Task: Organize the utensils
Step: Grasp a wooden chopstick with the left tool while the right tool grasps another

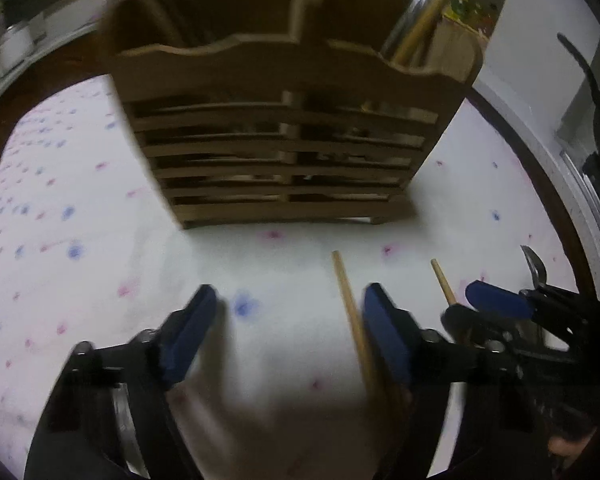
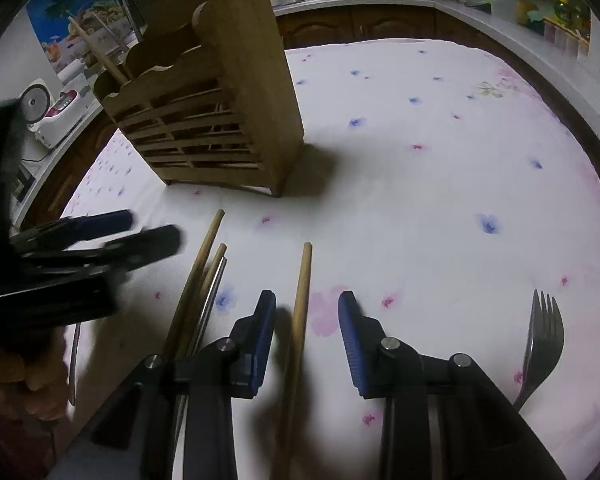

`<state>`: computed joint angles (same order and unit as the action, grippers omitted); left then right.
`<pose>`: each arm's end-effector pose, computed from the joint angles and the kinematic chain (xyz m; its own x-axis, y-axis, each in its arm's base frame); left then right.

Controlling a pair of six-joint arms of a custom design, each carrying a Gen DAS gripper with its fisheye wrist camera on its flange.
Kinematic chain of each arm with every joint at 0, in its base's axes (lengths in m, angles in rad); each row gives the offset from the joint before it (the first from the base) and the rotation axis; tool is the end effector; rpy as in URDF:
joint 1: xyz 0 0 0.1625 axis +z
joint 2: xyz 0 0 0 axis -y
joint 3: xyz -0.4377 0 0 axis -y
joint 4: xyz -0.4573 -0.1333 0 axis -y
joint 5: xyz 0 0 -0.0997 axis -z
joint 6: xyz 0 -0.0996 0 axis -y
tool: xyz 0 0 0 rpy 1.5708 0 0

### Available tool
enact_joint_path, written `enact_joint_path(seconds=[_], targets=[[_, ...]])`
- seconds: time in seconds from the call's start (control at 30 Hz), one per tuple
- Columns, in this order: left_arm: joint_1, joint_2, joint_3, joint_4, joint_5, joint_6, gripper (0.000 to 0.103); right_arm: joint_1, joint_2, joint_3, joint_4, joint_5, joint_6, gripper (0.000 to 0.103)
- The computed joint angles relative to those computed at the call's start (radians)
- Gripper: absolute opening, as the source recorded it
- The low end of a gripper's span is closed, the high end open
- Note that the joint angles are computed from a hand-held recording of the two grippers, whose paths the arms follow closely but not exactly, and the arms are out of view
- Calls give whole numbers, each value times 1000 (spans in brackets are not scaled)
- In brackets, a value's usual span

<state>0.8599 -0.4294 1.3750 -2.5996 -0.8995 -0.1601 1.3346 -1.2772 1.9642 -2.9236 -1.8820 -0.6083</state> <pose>-0.3554 -0.7120 -0.0955 -0.7227 0.3453 -0.5987 0.5420 0.8207 -0.1809 -0.0445 -0.6241 0.2785 -0.8284 -0.1032 0.5506 -0.3526 0.8598 -0.3693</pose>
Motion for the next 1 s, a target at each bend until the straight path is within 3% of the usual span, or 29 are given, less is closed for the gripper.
enact_joint_path(seconds=[0.03, 0.13, 0.17, 0.23, 0.3, 0.43, 0.7, 0.8, 0.83, 0.9, 1.0], targets=[[2, 16, -24, 32, 6, 2, 55, 1, 4, -5, 0, -3, -3, 30], [-5, 36, -38, 23, 20, 46, 47, 0, 9, -10, 3, 3, -11, 30], [-11, 39, -32, 10, 20, 90, 41, 1, 10, -10, 5, 1, -15, 30], [-24, 36, -11, -7, 42, 150, 18, 6, 16, -14, 2, -13, -28, 30], [-28, 17, 19, -14, 29, 182, 11, 11, 22, -12, -11, -29, -48, 30], [-24, -50, 101, -14, -14, 188, 8, 18, 29, -19, -5, -46, -47, 30], [-23, -108, 180, -27, -1, 129, 15, 45, 70, -35, -49, -110, -92, 31], [-21, -100, 161, -3, -17, 107, 24, 48, 74, -32, -59, -119, -97, 41], [-22, -97, 160, -3, -14, 100, 24, 42, 64, -32, -32, -95, -74, 56], [-22, -108, 179, -20, 5, 102, 24, 20, 36, -25, 22, -19, -24, 71], [-25, -104, 195, -52, 21, 97, 25, 4, 28, -4, -19, 22, -43, 70]])
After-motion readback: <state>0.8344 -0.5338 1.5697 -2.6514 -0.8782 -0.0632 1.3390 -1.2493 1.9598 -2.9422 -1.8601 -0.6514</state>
